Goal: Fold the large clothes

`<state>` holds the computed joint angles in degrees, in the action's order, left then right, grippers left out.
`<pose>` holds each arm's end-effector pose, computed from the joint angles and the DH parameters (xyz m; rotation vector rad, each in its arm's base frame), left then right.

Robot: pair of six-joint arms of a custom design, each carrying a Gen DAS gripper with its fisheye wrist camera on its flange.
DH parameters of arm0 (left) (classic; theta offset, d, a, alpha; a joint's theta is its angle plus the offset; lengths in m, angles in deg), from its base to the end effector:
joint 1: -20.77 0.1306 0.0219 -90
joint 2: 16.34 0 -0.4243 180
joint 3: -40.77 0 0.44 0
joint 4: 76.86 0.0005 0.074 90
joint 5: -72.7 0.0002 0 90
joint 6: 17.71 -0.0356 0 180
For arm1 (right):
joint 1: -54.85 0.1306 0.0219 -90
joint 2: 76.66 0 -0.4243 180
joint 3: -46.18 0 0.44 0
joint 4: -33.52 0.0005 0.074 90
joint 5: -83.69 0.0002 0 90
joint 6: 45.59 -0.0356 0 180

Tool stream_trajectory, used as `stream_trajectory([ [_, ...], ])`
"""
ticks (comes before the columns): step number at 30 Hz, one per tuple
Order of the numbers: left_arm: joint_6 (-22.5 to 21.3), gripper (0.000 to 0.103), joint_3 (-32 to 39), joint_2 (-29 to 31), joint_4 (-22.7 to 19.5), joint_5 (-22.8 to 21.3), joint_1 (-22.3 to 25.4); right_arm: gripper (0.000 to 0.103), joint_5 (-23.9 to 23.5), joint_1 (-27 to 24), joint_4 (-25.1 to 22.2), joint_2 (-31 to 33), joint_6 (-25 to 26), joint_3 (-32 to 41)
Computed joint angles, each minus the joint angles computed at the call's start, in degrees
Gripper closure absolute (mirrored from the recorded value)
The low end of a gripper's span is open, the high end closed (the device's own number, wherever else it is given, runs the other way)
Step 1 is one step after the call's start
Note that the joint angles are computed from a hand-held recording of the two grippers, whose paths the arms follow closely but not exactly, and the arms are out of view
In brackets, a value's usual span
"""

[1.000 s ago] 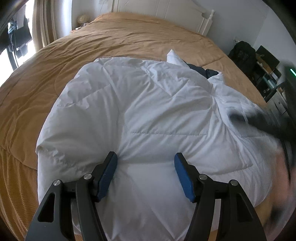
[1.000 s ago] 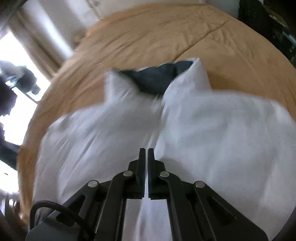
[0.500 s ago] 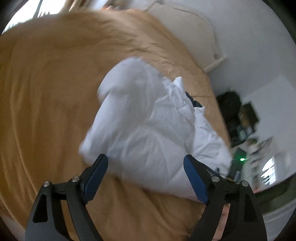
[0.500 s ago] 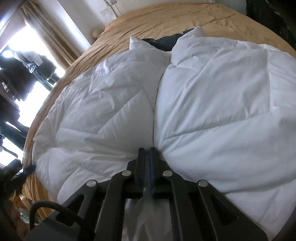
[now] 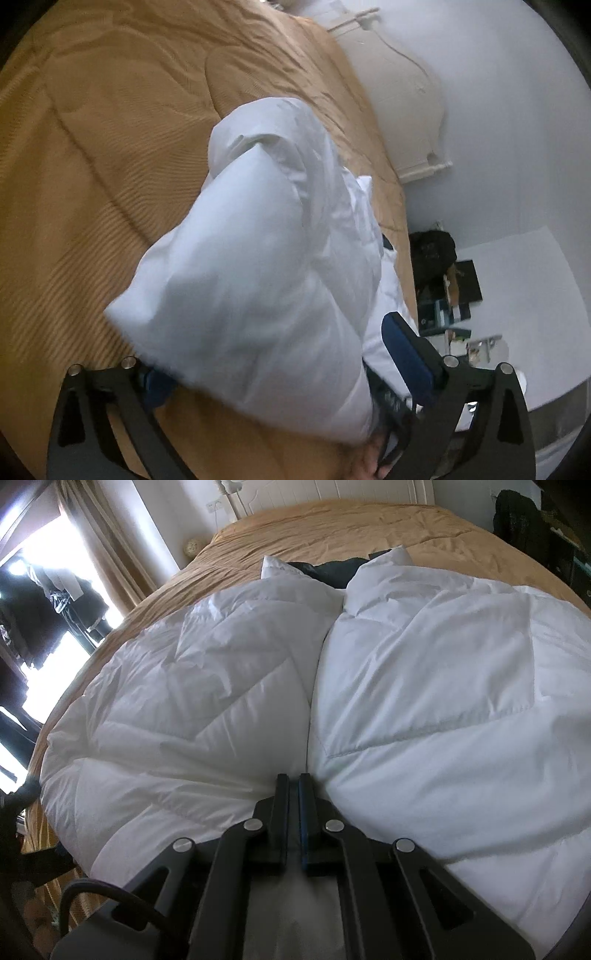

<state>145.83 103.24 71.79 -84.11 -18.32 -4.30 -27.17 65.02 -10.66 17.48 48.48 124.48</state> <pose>0.4498 -0.2103 0.3044 -0.9591 2.1033 -0.9400 0.5188 0.1054 0.3407 -0.4483 2.5578 0.5137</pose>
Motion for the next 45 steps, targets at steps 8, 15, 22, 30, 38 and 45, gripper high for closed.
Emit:
stream_trajectory([
  [8, -2.22, 0.063, 6.47, 2.97, -11.61, -4.74, 0.87, 0.099, -0.06, -0.04, 0.85, -0.41, -0.64, -0.76],
  [15, -5.74, 0.066, 8.25, 2.88, -15.34, -6.99, -0.03, 0.097, -10.64, -2.18, 2.57, -5.98, -8.34, -2.37],
  [22, -8.54, 0.066, 6.48, 1.05, -15.76, -7.69, -0.94, 0.103, -1.08, 2.35, 8.83, -7.9, -6.18, -10.47],
  [30, -12.21, 0.066, 6.29, -0.09, -15.53, -7.95, -2.59, 0.103, -7.6, -1.75, 12.97, -13.3, -17.36, -16.75],
  [38, -18.6, 0.066, 9.52, -1.21, -19.16, -13.56, -5.42, 0.103, -11.1, -3.43, 2.97, -7.28, -16.02, -5.55],
  [45, -18.66, 0.066, 10.69, -0.5, -20.5, -13.06, -5.21, 0.103, -4.92, -1.24, -19.92, 18.14, -14.91, 24.71],
])
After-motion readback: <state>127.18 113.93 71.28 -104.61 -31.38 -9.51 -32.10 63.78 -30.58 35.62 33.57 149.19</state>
